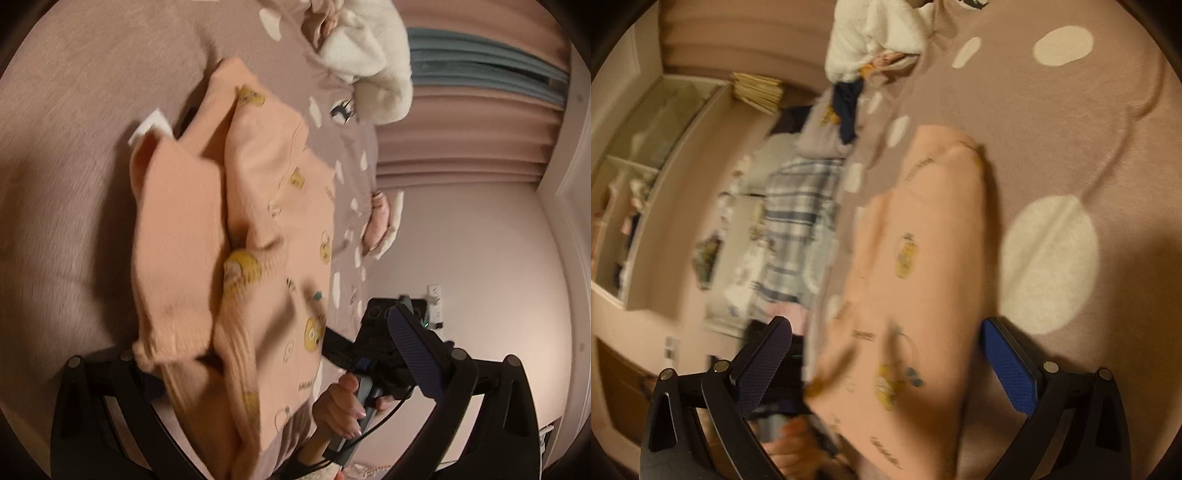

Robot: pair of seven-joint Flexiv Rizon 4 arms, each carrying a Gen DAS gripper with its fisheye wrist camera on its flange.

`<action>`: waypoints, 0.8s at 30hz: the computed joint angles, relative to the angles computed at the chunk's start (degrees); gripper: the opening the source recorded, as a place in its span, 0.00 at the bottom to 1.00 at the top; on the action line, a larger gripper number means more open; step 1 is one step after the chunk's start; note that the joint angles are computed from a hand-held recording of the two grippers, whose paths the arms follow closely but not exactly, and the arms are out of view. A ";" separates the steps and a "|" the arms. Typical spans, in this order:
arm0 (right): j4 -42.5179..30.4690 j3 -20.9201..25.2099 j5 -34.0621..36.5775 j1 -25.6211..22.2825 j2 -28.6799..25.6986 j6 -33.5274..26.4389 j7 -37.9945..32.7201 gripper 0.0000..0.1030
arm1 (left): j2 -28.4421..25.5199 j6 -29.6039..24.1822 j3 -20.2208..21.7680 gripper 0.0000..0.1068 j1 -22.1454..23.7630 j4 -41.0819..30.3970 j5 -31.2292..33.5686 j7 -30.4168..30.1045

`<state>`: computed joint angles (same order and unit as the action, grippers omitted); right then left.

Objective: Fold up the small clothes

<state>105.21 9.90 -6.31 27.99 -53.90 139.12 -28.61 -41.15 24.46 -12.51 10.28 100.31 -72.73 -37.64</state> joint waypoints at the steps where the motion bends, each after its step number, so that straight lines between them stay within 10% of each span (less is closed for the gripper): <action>1: -0.50 0.59 -1.35 -0.75 -0.71 1.16 0.39 0.99 | -0.24 -0.14 -0.27 0.96 0.08 -0.35 -0.39 0.23; 10: -3.66 0.20 -5.87 -2.31 1.09 -14.03 4.33 0.91 | 0.55 9.66 -0.90 0.93 -3.65 0.40 -4.26 5.37; 14: -5.98 0.44 -5.88 -3.13 0.40 -18.78 4.99 0.44 | 0.76 19.92 1.52 0.48 -7.78 0.02 1.82 2.62; 24: -4.70 -11.52 8.79 10.02 4.09 -23.78 -1.47 0.31 | 3.66 31.25 -2.74 0.28 -7.93 4.12 -1.38 9.53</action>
